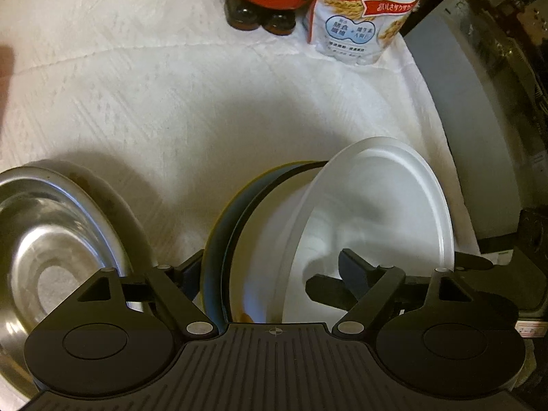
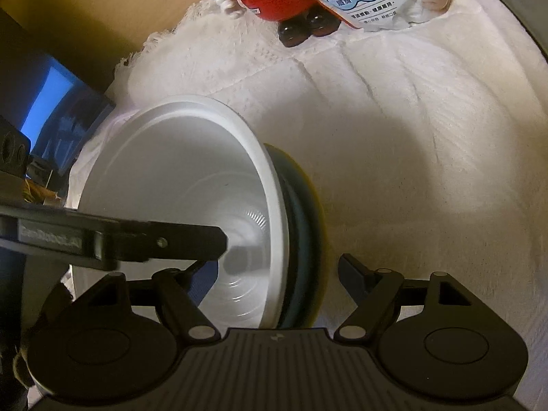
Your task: Organize plates and bowls
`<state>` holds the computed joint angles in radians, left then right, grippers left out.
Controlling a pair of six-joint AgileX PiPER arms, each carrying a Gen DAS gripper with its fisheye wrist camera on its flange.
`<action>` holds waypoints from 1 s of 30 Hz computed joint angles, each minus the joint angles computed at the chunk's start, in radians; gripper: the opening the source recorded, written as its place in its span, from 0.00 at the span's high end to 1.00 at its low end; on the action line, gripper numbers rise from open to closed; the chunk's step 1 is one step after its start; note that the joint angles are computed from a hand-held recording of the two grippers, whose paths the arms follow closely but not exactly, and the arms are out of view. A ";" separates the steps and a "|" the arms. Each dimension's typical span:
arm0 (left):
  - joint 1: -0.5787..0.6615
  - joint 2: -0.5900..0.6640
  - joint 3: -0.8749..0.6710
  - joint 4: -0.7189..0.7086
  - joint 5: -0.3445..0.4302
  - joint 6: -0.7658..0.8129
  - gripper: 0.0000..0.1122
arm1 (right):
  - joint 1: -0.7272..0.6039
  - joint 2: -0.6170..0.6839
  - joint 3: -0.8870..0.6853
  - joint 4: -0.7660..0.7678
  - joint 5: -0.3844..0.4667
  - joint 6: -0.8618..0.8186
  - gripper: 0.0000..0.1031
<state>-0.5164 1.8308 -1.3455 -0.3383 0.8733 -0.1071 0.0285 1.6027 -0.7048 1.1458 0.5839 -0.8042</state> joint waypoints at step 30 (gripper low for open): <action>-0.029 -0.074 0.102 0.070 -0.091 -0.051 0.37 | -0.075 0.086 -0.069 -0.007 0.148 0.021 0.50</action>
